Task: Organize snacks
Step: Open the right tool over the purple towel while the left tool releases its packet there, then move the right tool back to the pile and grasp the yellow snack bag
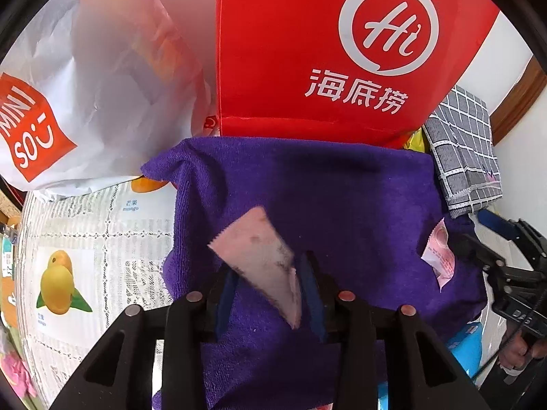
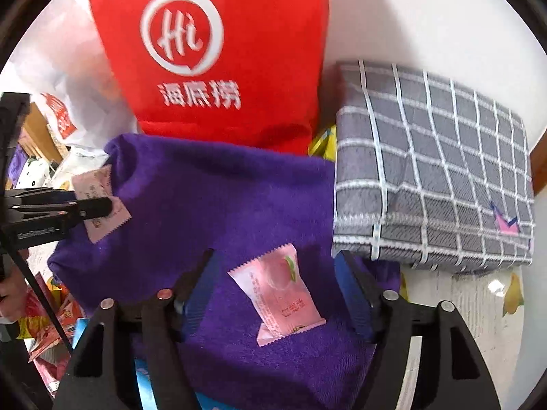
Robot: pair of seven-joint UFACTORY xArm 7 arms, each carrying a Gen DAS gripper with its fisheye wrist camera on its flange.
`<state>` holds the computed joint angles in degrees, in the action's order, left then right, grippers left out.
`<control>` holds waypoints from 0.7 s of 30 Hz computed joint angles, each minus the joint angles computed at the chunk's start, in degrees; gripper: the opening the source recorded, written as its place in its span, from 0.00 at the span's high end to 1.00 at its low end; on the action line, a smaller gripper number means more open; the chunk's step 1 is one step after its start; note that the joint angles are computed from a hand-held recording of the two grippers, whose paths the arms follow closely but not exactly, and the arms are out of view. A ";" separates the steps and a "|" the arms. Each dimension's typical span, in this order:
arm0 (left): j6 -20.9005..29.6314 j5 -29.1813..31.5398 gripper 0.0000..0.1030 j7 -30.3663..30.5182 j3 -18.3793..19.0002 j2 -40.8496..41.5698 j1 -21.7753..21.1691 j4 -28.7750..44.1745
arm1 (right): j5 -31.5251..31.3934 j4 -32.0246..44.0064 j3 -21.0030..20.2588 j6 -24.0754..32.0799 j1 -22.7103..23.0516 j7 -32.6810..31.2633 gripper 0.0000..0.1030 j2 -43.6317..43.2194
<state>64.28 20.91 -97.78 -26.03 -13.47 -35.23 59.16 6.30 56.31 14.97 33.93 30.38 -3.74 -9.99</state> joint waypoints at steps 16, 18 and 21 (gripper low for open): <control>8.41 7.69 0.28 -0.16 -2.47 2.41 -1.78 8.09 | -5.67 -2.61 2.12 -5.38 -0.93 7.64 0.28 -5.47; 8.96 8.78 0.28 -0.27 -2.57 2.15 -2.38 8.65 | -7.30 -3.39 2.74 -6.37 -1.25 9.61 0.28 -6.77; 7.68 10.71 0.28 -0.89 -3.05 0.67 -2.79 8.73 | -8.84 -5.32 3.64 -8.00 -1.80 13.69 0.28 -9.86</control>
<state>71.97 31.62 -98.66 -29.08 -12.80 -38.02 67.89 -2.53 50.99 18.61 25.93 28.58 9.96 -19.85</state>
